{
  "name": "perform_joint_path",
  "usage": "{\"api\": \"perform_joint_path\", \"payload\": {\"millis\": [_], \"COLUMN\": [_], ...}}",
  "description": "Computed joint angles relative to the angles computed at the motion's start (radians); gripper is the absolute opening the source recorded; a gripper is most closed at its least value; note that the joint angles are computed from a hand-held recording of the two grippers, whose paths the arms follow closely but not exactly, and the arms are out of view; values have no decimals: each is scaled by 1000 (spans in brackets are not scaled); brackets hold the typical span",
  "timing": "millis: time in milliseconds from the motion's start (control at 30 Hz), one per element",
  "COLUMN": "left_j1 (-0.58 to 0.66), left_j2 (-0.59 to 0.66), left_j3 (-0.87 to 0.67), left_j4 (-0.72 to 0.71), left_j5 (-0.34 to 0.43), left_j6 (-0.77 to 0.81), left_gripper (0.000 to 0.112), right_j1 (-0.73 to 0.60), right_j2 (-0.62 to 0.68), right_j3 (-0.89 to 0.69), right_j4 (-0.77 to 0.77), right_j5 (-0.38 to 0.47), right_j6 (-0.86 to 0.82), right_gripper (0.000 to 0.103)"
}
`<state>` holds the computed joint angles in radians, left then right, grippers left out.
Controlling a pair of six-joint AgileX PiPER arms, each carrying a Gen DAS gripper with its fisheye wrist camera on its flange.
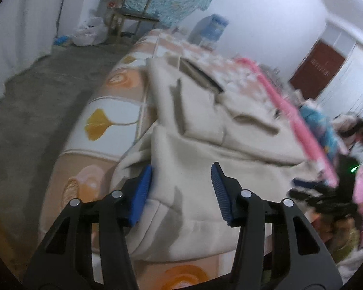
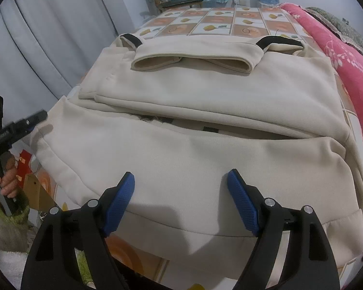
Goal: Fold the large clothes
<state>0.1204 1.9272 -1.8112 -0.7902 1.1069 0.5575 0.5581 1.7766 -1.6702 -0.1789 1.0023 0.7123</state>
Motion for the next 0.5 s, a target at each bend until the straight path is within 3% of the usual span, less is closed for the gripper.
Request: {"api": "perform_joint_path", "payload": {"millis": [67,233,433,500], "left_j1": [4,-44,-8,-21], "left_j2": [39,129,114,119], "left_j3": [-39,-155,-120,-136], "left_j4": [-19,90,-102,-55], "left_j5": [18,30,84,73], "left_j6": [-21,-146,21,-9], "left_gripper": [48,43,42,42], "right_j1": [0,-2,-2,-4], "right_j2": [-1,-1,-3,-1], "right_j3": [2,3,7,5], "right_j4": [-1,3,4,4], "right_j5": [-3,-5,-9,-9], "right_j6": [-1,-4,-4,-6], "right_gripper": [77,77,77,77]}}
